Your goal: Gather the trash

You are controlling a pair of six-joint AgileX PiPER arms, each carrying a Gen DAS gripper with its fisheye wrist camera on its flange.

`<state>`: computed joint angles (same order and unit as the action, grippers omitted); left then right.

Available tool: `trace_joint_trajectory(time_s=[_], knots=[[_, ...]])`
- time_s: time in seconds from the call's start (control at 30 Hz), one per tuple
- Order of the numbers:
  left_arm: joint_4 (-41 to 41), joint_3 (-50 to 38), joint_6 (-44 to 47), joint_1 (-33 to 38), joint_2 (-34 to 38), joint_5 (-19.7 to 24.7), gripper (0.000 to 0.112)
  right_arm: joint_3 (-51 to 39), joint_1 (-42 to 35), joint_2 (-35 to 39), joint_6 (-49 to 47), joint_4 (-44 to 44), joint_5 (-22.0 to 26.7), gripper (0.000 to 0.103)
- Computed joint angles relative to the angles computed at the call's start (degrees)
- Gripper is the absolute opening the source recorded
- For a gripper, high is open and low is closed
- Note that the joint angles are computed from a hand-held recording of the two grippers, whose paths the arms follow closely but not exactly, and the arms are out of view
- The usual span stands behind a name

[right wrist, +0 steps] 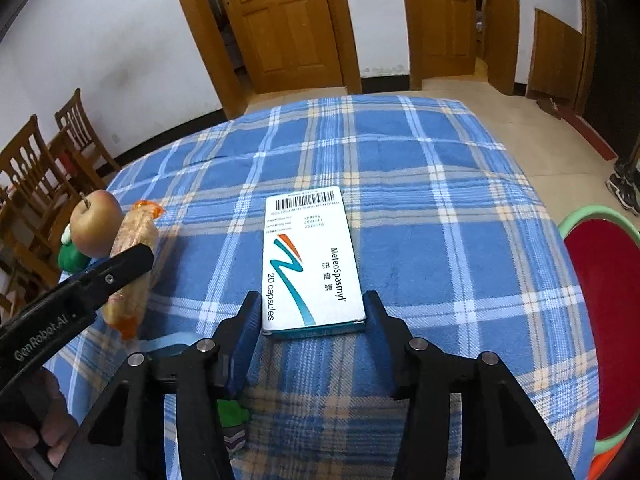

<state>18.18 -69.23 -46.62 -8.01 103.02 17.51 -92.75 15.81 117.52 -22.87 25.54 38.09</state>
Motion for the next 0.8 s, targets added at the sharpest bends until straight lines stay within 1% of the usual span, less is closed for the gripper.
trace_joint_trajectory(time_s=[0.07, 0.17, 0.27, 0.43, 0.53, 0.57, 0.63, 0.8], knots=[[-2.78, 0.4, 2.53, 0.34, -0.49, -1.0, 0.038, 1.28, -0.59, -0.92, -1.34, 1.76, -0.45, 0.051], [-11.52, 0.99, 10.81, 1.13, -1.32, -2.54, 0.038, 3.93, -1.83, -2.96, -4.08, 5.23, -1.18, 0.051], [-16.69, 1.33, 15.5, 1.11, -2.3, -3.0, 0.038, 7.5, -3.57, -5.89, -7.3, 9.37, -1.57, 0.051], [-16.95, 1.82, 15.7, -0.72, -4.65, -3.13, 0.038, 13.22, -7.14, -11.19, -12.55, 14.91, -1.21, 0.051], [-23.15, 2.56, 21.11, -1.85, -5.88, -2.66, 0.038, 16.2, -9.15, -13.81, -15.37, 17.46, -1.25, 0.051], [-23.59, 2.94, 21.11, -2.6, -6.22, -2.39, 0.038, 17.14, -9.97, -14.7, -16.35, 18.3, -0.99, 0.051], [-21.24, 3.91, 18.47, -3.81, -6.77, -2.48, 0.038, 18.95, -11.51, -16.35, -18.1, 19.96, -0.51, 0.051], [-12.37, 6.85, 7.71, -7.9, -7.66, -2.75, 0.038, 23.06, -15.54, -20.0, -22.18, 23.83, 0.77, 0.051]])
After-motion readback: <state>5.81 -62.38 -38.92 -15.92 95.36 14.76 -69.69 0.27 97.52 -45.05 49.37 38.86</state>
